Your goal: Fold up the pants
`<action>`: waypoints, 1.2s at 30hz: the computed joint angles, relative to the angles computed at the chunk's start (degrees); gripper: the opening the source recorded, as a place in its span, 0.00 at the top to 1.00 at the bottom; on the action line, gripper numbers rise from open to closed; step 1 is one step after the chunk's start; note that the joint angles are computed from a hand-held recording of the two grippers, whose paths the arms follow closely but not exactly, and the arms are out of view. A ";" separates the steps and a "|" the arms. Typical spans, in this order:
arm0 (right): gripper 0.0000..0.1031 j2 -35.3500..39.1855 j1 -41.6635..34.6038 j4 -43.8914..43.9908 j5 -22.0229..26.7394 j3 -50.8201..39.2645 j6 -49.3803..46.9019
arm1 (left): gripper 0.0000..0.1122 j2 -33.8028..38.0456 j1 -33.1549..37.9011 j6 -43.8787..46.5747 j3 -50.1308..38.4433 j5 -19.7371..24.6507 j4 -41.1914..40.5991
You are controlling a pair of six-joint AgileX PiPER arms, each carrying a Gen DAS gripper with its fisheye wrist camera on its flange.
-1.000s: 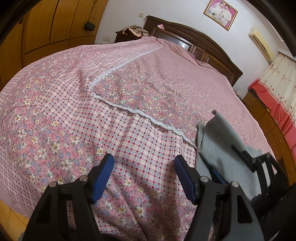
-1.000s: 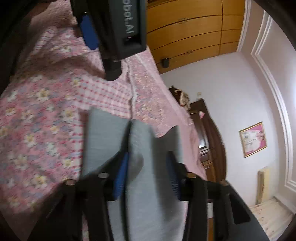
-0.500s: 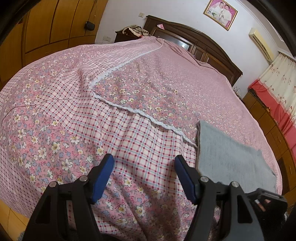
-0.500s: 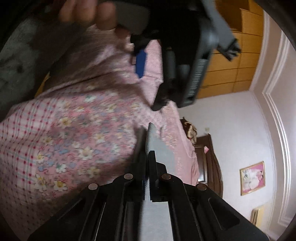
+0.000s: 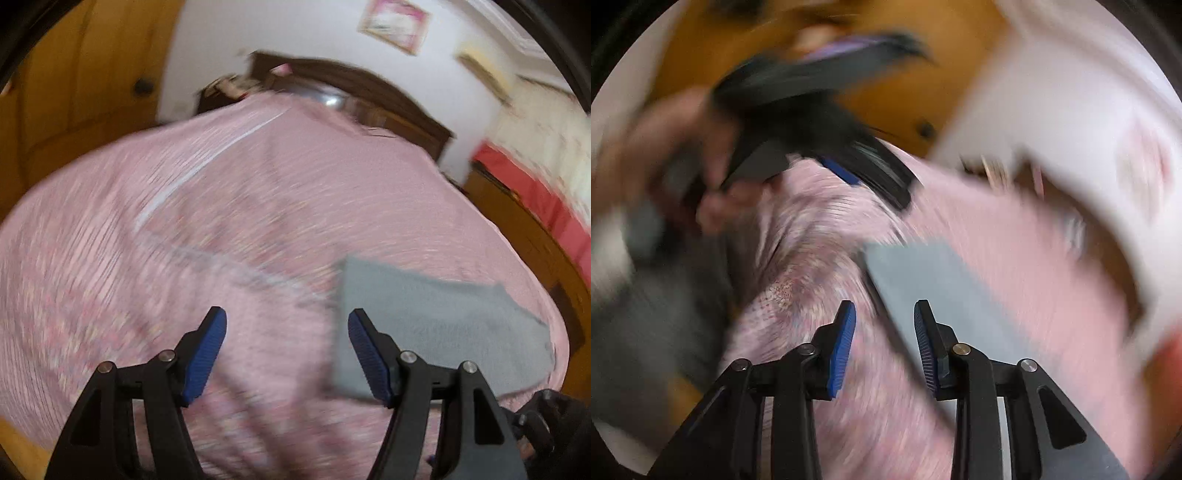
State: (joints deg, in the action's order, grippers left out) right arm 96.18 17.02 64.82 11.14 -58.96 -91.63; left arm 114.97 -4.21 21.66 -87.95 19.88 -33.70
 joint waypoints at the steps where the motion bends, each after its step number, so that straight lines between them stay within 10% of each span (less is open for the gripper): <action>1: 0.99 0.07 -4.08 -1.64 5.73 -1.23 5.73 | 0.36 -0.14 -1.16 2.21 -1.35 0.74 -1.43; 5: 0.99 2.72 -22.11 1.49 19.08 -6.47 22.58 | 0.36 5.67 -6.70 8.26 -14.05 8.36 -6.61; 10: 0.99 6.23 -28.31 2.05 10.68 -4.05 30.98 | 0.51 18.48 -14.01 -9.49 -28.92 18.37 13.05; 14: 1.00 6.53 -32.35 8.97 13.17 1.30 28.36 | 0.51 14.91 -17.19 -16.02 -18.28 11.17 22.16; 20: 1.00 1.48 -29.24 12.15 9.67 3.15 24.41 | 0.51 11.80 -18.59 -24.40 -15.66 11.99 28.94; 27: 1.00 6.16 -26.86 21.49 12.50 -1.70 15.46 | 0.51 4.85 -21.11 -11.56 -7.02 -2.28 16.51; 32: 1.00 11.34 -34.14 25.10 21.46 0.14 14.32 | 0.51 11.64 -22.65 -15.74 -13.07 4.61 20.89; 36: 1.00 10.87 -35.11 23.61 22.07 0.01 15.98 | 0.51 9.76 -24.98 -23.41 -6.39 -0.69 29.55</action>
State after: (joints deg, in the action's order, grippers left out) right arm 107.04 -18.09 88.43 33.21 -58.96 -75.65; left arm 124.74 -29.19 -1.75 -94.34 19.19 -4.15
